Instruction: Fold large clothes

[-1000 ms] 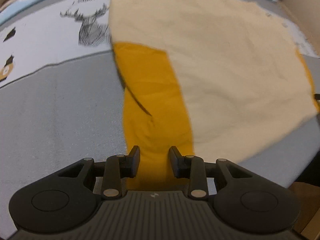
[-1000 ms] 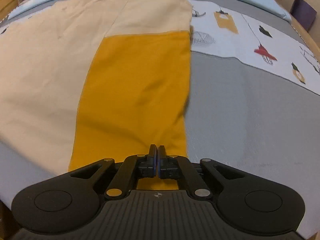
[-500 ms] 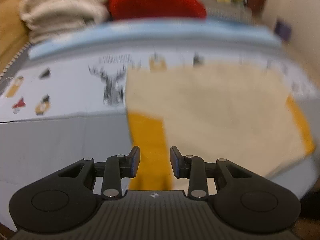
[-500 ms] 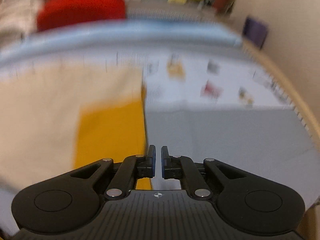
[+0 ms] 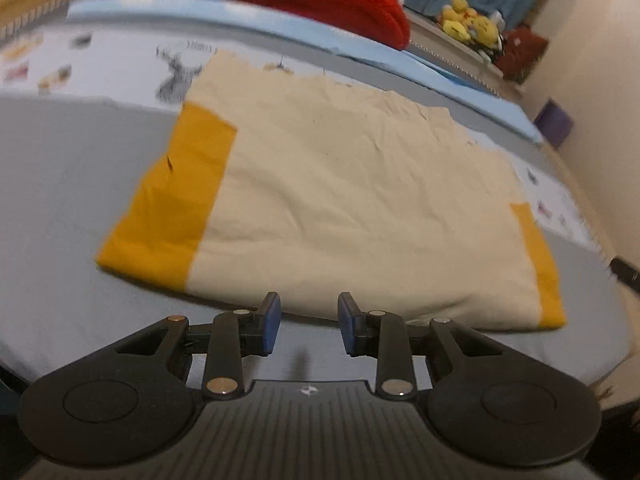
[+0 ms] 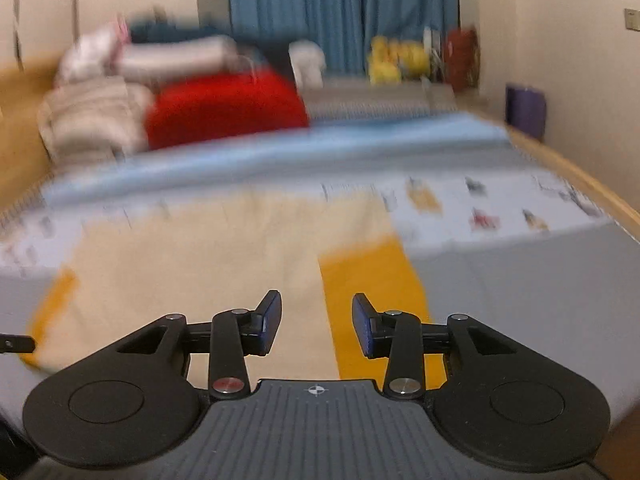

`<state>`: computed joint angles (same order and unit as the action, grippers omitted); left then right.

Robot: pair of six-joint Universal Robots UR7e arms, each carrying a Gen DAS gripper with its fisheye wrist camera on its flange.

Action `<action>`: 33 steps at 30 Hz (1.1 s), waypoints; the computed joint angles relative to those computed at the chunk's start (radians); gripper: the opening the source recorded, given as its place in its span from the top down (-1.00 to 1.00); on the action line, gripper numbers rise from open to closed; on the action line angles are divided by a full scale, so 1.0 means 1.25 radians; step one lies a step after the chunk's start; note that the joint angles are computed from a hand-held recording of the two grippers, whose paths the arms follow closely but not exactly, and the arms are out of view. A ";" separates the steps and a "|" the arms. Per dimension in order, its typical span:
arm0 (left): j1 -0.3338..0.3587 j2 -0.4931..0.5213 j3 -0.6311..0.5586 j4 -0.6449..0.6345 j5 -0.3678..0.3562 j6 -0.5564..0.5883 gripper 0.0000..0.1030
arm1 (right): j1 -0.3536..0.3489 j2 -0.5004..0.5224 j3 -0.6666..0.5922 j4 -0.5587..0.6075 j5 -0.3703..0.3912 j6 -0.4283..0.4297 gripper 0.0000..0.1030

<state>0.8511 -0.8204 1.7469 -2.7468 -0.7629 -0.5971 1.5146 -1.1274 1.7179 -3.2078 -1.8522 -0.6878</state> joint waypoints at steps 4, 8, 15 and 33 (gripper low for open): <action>0.030 -0.013 0.004 -0.008 -0.016 -0.057 0.32 | 0.000 0.010 -0.009 0.001 0.003 -0.028 0.23; 0.063 -0.029 0.008 0.003 -0.066 -0.170 0.16 | -0.003 0.002 -0.013 0.049 0.000 0.017 0.23; 0.088 -0.019 -0.011 0.012 -0.070 -0.210 -0.25 | 0.003 -0.004 0.015 0.034 0.008 -0.063 0.23; 0.112 0.030 -0.040 -0.028 0.015 -0.254 -0.27 | 0.000 -0.010 0.015 0.046 0.008 -0.075 0.23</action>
